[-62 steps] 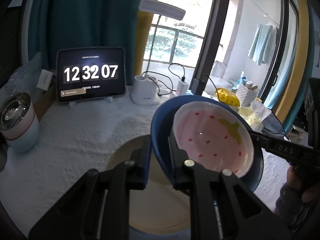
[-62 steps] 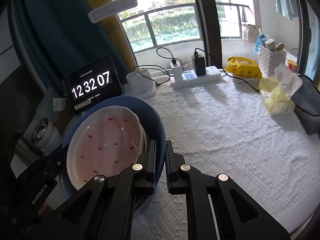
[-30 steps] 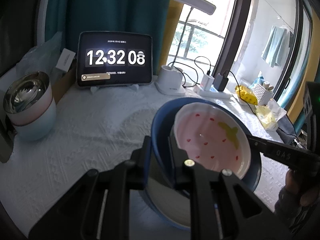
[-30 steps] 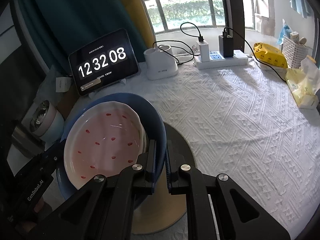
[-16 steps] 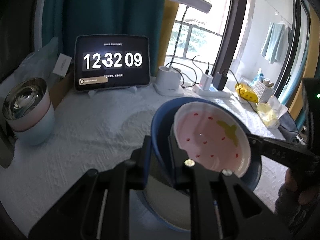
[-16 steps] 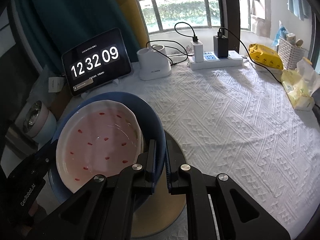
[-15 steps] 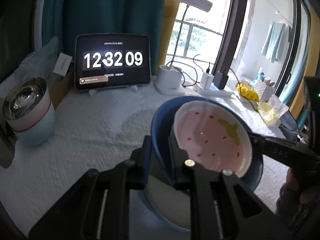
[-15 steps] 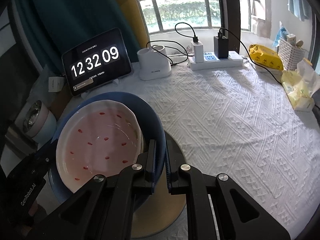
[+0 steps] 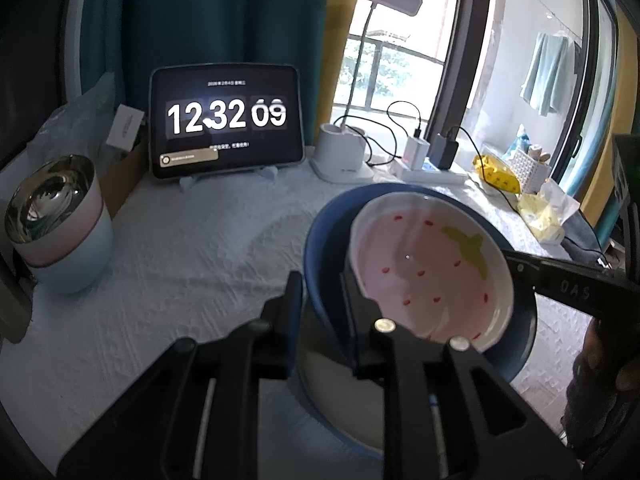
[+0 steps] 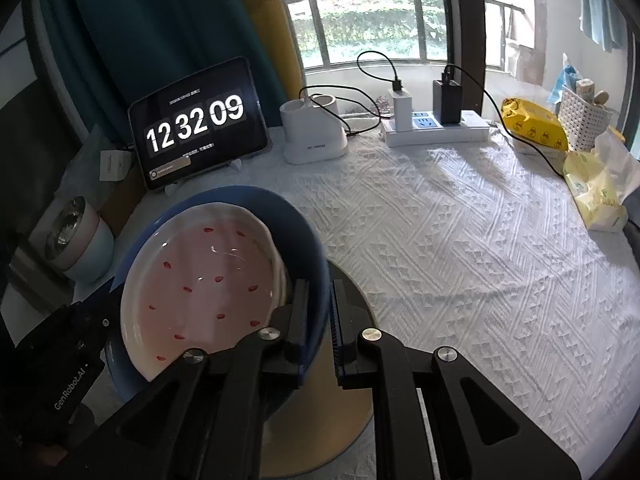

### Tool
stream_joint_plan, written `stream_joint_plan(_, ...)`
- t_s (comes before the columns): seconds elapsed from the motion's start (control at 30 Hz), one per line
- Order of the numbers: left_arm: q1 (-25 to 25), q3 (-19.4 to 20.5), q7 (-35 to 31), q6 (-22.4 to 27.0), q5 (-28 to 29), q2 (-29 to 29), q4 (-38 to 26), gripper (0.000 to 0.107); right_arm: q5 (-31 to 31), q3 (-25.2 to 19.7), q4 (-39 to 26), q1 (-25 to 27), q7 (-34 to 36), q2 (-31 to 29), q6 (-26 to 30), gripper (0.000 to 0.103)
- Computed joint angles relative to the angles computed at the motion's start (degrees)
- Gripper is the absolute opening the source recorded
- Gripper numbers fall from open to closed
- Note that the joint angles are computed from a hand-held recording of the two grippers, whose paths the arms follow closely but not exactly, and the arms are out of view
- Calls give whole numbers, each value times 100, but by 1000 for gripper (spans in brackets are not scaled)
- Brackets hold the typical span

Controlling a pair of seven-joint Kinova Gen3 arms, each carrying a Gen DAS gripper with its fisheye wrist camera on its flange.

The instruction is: Organize plates and bowls

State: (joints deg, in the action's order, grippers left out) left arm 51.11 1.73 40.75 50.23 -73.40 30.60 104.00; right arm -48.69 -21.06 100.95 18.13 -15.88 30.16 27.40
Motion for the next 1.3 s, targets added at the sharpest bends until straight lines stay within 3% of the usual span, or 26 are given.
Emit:
stream_joint_plan(0.4, 152, 1, -256, 367, 313, 47, -213, 25, -81, -131, 199, 171, 388, -131, -162, 26)
stream_joint_plan(0.63, 266, 14, -400, 731, 563, 128, -426, 33, -339, -164, 297, 327, 680, -208, -169, 43)
stream_joint_plan(0.93, 402, 12, -500, 1043, 837, 174, -611, 47, -967, -62, 499, 502, 1387, -377, -26, 45)
stream_joint_plan(1.1, 542, 10, -478, 1113, 777, 173, -660, 62, -1357, 172, 611, 480, 1767, -484, 111, 45)
stream_joint_plan(1.3, 676, 61, -589, 1231, 738, 195, -810, 64, -1792, 512, 738, 445, 2207, -611, 349, 45)
